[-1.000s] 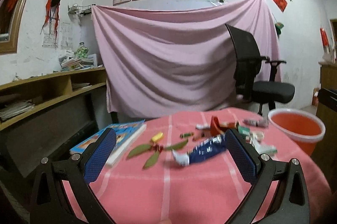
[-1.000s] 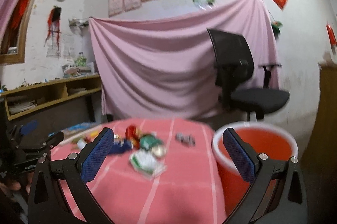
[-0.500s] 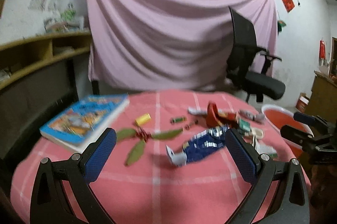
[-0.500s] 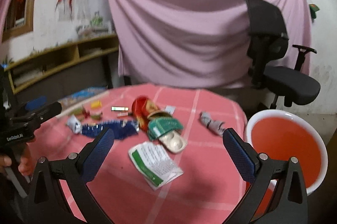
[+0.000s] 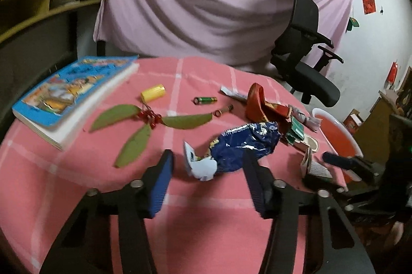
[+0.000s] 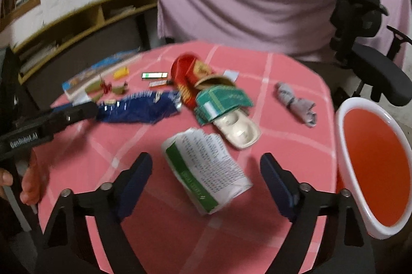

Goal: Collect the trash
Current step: 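Reach both tools toward the trash, left to blue wrapper, right to white-green paper, then close left gripper on blue wrapper while right gripper closes on white-green paper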

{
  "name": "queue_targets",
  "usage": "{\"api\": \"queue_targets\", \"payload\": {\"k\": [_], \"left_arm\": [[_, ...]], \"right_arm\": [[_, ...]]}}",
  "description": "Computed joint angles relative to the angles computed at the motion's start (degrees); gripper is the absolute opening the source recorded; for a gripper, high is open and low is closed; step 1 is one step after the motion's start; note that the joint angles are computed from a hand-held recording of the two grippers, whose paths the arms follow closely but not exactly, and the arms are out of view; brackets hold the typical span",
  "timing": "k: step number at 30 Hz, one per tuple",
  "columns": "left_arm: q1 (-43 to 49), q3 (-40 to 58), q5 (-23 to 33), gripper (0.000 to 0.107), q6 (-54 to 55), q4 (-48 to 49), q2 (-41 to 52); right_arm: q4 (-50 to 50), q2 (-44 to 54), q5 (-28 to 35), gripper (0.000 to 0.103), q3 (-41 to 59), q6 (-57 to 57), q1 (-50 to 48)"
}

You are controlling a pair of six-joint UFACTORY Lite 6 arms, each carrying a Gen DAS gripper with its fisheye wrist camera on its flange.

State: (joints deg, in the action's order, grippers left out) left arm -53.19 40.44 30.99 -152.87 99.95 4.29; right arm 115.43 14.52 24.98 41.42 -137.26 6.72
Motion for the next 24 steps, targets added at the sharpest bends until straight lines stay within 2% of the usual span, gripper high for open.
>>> {"api": "queue_targets", "payload": {"k": [3, 5, 7, 10, 11, 12, 14, 17, 20, 22, 24], "left_arm": [[1.4, 0.8, -2.0, 0.025, 1.0, -1.4, 0.7], [0.7, 0.9, -0.4, 0.017, 3.1, -5.1, 0.7], [-0.3, 0.4, 0.8, 0.017, 2.3, -5.3, 0.3], [-3.8, 1.8, 6.0, 0.017, 5.9, -9.5, 1.7], [-4.5, 2.6, 7.2, 0.017, 6.2, -9.8, 2.7], [-6.7, 3.0, 10.3, 0.017, 6.9, -11.0, 3.1], [-9.6, 3.6, 14.5, 0.017, 6.9, -11.7, 4.3], [-12.8, 4.9, 18.6, 0.017, 6.8, -13.0, 6.4], [-13.5, 6.9, 19.4, 0.017, 7.7, -14.8, 8.9], [-13.4, 8.5, 19.6, 0.017, 9.0, -16.6, 10.5], [-13.0, 8.9, 19.9, 0.017, 8.9, -17.5, 11.0]], "right_arm": [[-1.1, 1.1, -1.9, 0.065, 1.1, 1.2, 1.0], [-1.7, 0.8, -1.2, 0.06, 0.7, 1.4, 0.7], [-1.9, 0.7, -0.8, 0.059, 0.5, 1.3, 0.6], [-1.7, 0.1, -0.1, 0.056, -0.1, 0.4, 0.5], [-0.9, -0.7, 0.7, 0.048, -0.9, -0.9, 0.3], [-0.4, -1.6, 1.6, 0.032, -1.8, -1.8, 0.0], [2.4, -3.5, 3.1, 0.029, -3.7, -4.8, -0.3], [-0.4, -3.3, 4.9, 0.024, -3.4, -2.3, -1.7], [-3.9, -1.8, 6.0, 0.024, -1.8, 2.2, -3.4], [-5.9, -1.1, 6.6, 0.03, -0.9, 4.9, -4.6], [-6.7, -0.2, 6.2, 0.069, 0.1, 7.0, -5.1]]}}
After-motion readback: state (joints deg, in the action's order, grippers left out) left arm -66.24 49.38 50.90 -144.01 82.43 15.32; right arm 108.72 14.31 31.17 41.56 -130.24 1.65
